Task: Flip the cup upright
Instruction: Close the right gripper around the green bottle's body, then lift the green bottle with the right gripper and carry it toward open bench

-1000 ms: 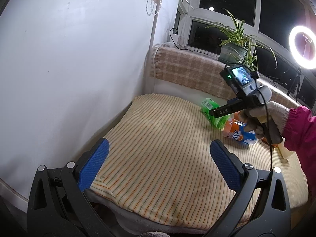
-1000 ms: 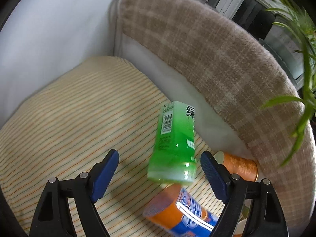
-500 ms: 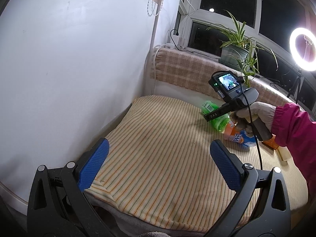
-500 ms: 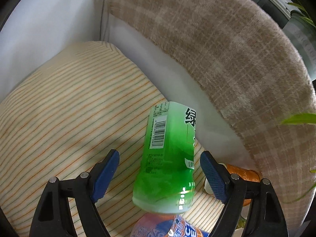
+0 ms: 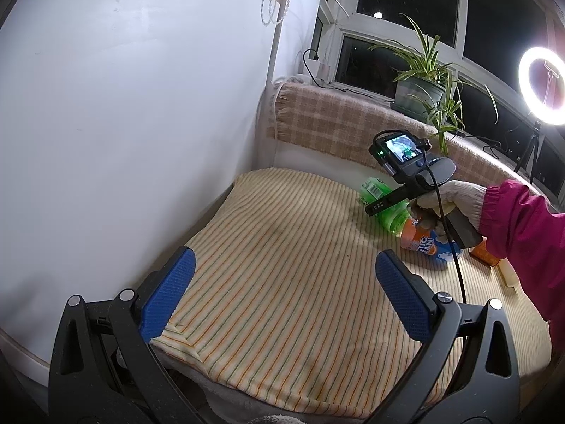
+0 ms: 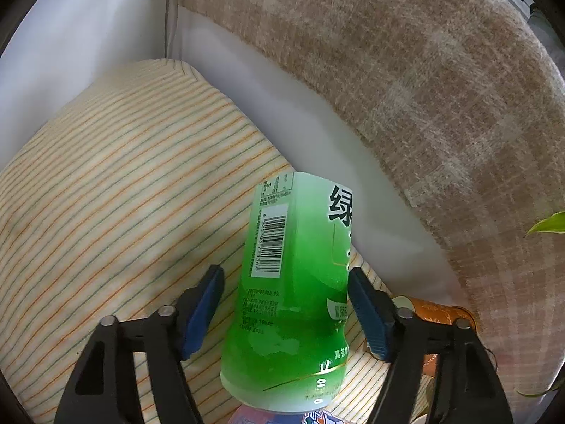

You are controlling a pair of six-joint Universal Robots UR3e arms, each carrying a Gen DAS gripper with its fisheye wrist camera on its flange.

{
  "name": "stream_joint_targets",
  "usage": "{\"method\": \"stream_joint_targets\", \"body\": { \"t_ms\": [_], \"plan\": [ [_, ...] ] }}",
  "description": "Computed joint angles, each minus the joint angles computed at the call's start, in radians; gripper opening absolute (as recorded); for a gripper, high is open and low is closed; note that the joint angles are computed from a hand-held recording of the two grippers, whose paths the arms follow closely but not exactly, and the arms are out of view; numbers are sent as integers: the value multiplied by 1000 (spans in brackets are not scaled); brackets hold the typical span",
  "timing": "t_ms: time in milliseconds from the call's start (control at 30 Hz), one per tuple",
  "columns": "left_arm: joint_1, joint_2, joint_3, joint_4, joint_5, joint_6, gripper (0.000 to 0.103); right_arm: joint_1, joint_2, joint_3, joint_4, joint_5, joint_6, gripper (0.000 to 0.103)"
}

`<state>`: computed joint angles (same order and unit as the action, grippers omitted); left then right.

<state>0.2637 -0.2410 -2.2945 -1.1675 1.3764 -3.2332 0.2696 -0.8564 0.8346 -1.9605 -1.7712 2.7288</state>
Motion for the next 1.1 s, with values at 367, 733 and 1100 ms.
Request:
{"method": "stream_joint_targets", "body": {
  "t_ms": [367,733,1100],
  "plan": [
    [152,83,50,-158,-129,92,103,-16,43,-40,-19,19,-15,62],
    [162,95,57,-173,-137,97,103,2,-111,160,-119,39,-29,61],
    [118,106,77,-174,-103,67,103,61,-301,297,-138,91,-41,61]
  ]
}}
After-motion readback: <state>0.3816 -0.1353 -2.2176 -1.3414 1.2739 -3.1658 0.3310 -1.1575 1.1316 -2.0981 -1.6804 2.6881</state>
